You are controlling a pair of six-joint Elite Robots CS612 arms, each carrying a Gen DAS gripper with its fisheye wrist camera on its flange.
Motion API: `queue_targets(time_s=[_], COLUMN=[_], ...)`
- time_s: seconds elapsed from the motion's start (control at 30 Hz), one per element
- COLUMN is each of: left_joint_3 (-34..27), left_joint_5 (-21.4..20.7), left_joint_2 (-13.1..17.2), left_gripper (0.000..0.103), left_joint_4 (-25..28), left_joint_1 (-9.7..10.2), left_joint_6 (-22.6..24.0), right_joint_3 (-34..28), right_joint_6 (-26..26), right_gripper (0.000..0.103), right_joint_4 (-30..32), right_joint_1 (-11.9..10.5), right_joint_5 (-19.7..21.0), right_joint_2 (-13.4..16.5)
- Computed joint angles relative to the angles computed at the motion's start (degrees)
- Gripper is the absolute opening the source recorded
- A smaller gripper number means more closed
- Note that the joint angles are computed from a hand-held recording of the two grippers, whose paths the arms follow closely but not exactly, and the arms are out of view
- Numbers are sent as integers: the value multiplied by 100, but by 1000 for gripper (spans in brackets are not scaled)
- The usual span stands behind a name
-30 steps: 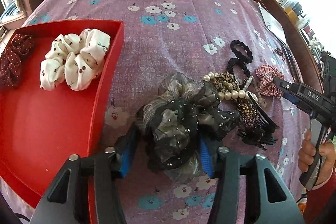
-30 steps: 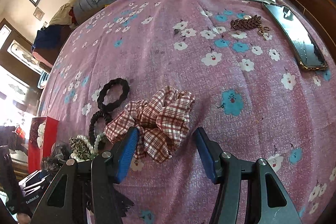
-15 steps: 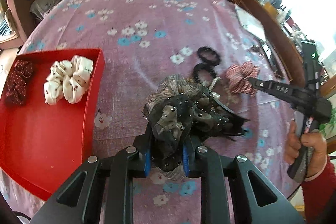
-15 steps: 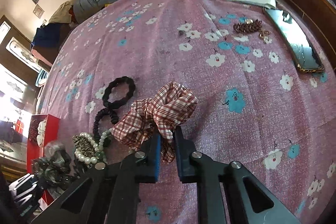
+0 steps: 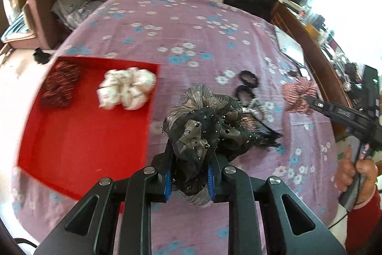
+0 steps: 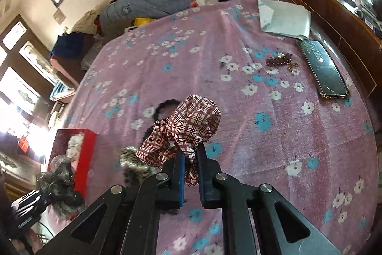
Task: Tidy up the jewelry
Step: 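Drop the grey scrunchie into the tray while right tool drops plaid scrunchie there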
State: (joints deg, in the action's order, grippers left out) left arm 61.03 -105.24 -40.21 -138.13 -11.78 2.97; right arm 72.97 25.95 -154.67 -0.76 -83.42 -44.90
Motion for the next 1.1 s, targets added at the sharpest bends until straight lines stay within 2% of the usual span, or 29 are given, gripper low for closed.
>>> queue_targets(time_s=[0.13, 0.27, 0.37, 0.57, 0.83, 0.93, 1.1], left_joint_3=[38, -16, -165, -617, -1198, -1242, -1097], left_joint_5=[249, 715, 1064, 1220, 1326, 1464, 1343], left_joint_2=[-46, -28, 53, 348, 740, 778, 695], left_gripper=[21, 21, 21, 22, 24, 27, 31], left_joint_4=[30, 89, 276, 783, 1359, 1371, 1212], left_joint_1=[150, 321, 459, 665, 763, 767, 803], left_joint_6=[-174, -336, -391, -355, -243, -164, -147], right_joint_3=[-6, -178, -484, -1410, -2571, -2880, -3263], right_joint_6=[-184, -338, -513, -1011, -1536, -1655, -1853], right_gripper=[10, 10, 10, 11, 11, 11, 12], right_joint_4=[-28, 95, 341, 1156, 2463, 2869, 3369], right_joint_1=[120, 278, 426, 811, 1188, 1278, 1394], right_joint_5=[172, 544, 983, 1519, 1204, 1093, 814], right_joint_2=[-41, 34, 191, 672, 1312, 1492, 1715])
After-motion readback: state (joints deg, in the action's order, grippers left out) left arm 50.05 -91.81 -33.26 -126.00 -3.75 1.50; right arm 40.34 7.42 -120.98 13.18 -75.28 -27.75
